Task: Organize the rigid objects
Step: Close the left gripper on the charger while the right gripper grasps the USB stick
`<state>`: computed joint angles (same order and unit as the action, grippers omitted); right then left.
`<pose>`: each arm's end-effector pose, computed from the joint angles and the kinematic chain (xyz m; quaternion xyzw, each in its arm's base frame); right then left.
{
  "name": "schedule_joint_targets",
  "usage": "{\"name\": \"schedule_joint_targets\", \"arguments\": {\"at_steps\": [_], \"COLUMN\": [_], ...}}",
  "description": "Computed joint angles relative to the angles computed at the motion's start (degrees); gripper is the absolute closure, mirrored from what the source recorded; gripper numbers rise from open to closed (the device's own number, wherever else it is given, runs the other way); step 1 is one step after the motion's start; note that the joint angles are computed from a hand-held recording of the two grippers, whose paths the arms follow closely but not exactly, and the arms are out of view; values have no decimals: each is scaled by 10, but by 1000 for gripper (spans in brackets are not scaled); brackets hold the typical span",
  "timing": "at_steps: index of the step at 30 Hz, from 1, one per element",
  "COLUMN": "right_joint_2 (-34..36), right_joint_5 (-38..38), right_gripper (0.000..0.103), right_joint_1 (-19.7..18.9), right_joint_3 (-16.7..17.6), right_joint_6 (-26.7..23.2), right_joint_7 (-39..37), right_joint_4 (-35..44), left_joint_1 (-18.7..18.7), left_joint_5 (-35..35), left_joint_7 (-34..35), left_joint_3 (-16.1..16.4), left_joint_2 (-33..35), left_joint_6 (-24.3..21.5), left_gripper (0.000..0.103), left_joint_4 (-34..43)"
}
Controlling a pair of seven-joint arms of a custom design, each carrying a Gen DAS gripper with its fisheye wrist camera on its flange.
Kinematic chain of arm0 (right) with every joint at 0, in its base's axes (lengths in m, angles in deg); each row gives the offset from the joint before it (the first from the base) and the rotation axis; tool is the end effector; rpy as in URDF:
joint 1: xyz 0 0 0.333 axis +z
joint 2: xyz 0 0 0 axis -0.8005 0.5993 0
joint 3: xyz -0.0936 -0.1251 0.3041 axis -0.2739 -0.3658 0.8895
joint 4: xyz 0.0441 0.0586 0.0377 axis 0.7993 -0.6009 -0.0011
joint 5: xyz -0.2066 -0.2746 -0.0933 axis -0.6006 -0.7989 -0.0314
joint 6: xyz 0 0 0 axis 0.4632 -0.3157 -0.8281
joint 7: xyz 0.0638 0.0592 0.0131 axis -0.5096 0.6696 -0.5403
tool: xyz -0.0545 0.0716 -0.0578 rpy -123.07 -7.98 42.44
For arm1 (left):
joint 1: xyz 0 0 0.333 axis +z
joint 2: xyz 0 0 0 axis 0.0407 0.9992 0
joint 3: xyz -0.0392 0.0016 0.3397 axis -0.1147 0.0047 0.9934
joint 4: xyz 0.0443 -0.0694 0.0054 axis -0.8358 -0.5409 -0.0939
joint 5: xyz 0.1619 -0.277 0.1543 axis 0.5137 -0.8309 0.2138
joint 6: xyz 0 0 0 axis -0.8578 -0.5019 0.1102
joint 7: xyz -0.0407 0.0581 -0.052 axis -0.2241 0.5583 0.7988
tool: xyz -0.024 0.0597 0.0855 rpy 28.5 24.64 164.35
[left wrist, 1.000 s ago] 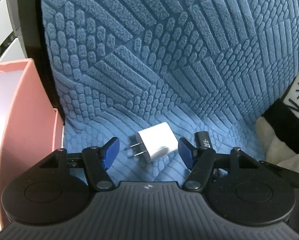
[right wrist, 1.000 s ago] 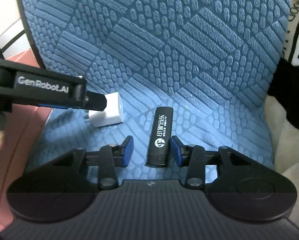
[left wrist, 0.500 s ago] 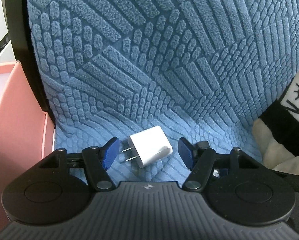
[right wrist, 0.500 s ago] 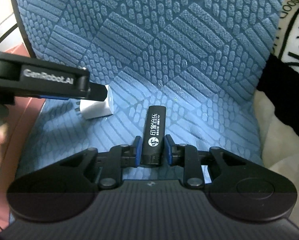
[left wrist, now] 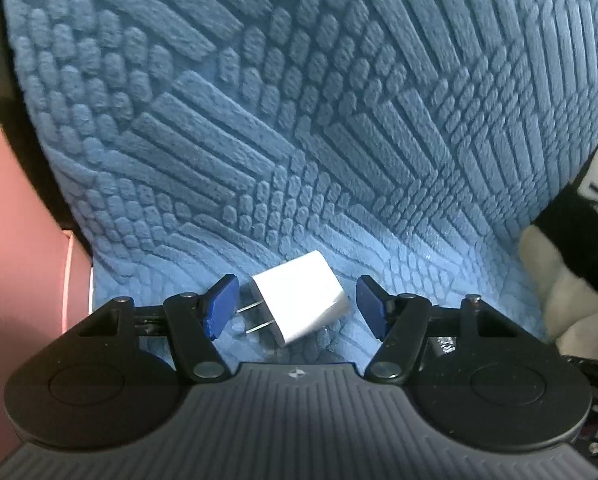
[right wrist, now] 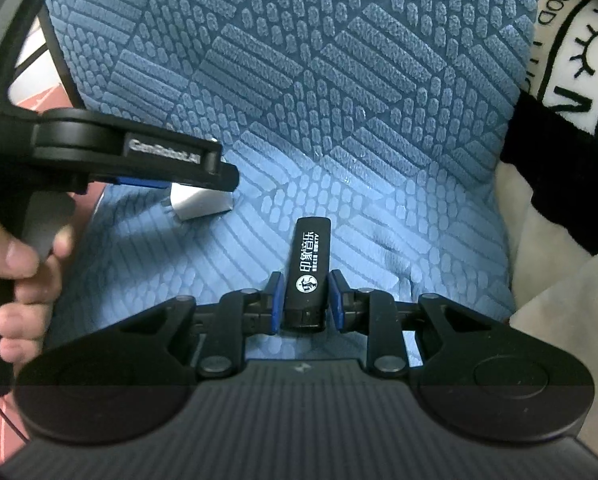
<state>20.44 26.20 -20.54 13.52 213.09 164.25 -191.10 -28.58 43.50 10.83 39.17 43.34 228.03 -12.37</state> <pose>0.3477 0.3569 0.5025 -0.6208 0.7428 -0.1741 0.1803 0.5007 -0.5086 0.3616 -0.5166 0.8027 -0.2860 0.0836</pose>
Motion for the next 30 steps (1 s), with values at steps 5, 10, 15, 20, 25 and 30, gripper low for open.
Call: {"name": "schedule_joint_targets", "arguments": {"at_steps": [5,10,15,20,25,30], "right_joint_2": [-1,0,3,-5,-6,3], "right_joint_5": [9,15,12,17,13,2], "right_gripper": [76,75,76,76,76,76], "right_joint_1": [-1,-1,0,7,18,34], "right_joint_3": [-3,-4,-1,5,16,27], "right_joint_6": [-1,3,-2,-3,-21,-43], "right_joint_7": [-5,-15,-13,7,36,49], "right_joint_4": [-1,-1,-1,-8,-2,15], "left_joint_1": [1,14,26,38,57,82], "left_joint_5": [-3,-20,-39,-58,-77,-100], "left_joint_7": [25,45,71,92,97,97], "left_joint_3": [-7,-17,-35,-50,-66,-89], "left_joint_2": [16,15,3,-22,-63,-110], "left_joint_6": [-17,-14,-17,-14,15,52], "left_gripper": [34,35,41,41,41,41], "left_joint_4": [19,13,1,-31,-94,-171]}}
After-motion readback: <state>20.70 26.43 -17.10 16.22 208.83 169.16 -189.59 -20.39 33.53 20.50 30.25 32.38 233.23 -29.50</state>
